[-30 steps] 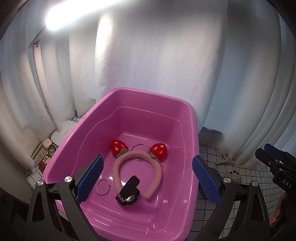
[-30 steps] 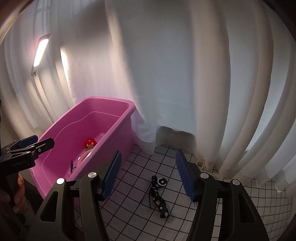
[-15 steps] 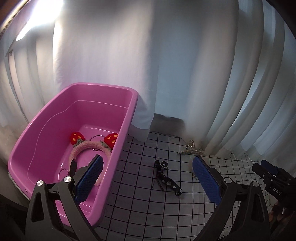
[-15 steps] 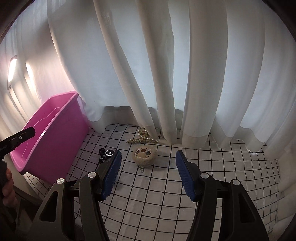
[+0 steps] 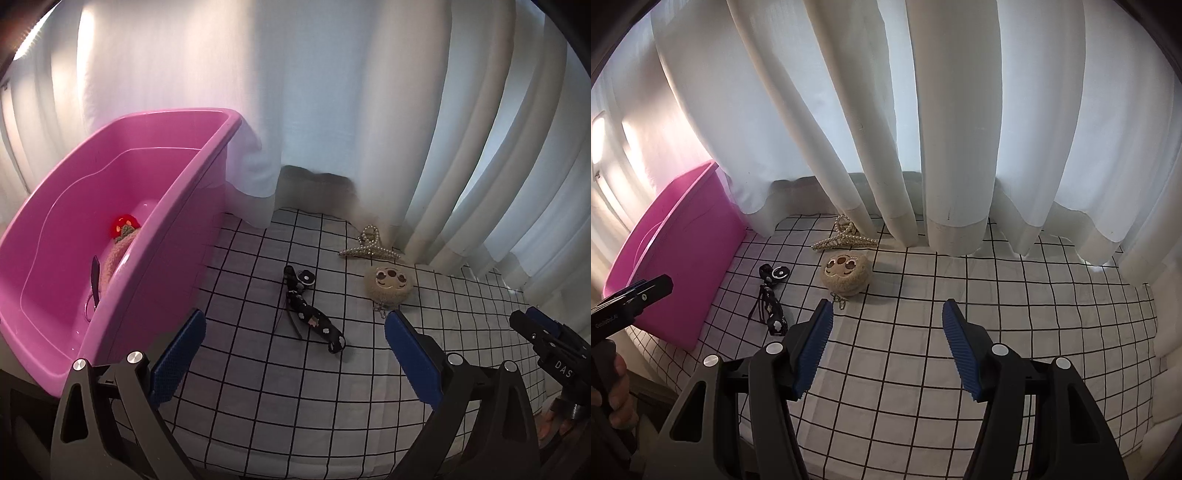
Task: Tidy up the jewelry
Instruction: 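Move both tools back over the table toward the black strap keychain and beige pouch, then grasp the beige pouch with the right tool while the left tool grasps the black strap keychain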
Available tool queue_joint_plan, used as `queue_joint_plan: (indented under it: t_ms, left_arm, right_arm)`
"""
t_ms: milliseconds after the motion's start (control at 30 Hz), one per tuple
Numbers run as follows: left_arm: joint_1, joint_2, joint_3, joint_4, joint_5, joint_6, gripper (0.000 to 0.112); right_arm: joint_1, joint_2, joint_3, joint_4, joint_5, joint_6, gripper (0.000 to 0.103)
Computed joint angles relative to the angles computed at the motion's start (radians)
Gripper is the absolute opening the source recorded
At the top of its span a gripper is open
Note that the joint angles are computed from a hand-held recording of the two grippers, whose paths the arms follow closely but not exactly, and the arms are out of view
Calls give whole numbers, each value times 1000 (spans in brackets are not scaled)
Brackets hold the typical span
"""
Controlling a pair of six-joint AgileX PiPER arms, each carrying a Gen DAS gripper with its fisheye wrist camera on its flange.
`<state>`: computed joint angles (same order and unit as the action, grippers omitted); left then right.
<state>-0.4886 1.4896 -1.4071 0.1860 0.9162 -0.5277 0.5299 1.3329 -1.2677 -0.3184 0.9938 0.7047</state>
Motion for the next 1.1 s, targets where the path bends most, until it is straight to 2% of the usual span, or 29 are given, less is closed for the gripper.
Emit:
queue_joint_plan:
  t_ms: [367, 633, 933, 1100]
  left_arm:
    - [-13, 52, 63, 25, -14, -60, 96]
    - [-15, 125, 81, 70, -60, -91, 96]
    - [20, 218, 95, 83, -163, -106, 96]
    - [38, 251, 110, 96, -193, -107, 96]
  right_arm:
    - [-59, 37, 75, 98, -81, -88, 62]
    - [-78, 103, 79, 117, -121, -124, 62]
    - [-124, 261, 10, 188, -207, -199, 63]
    - [-117, 376, -78, 191, -207, -236, 65]
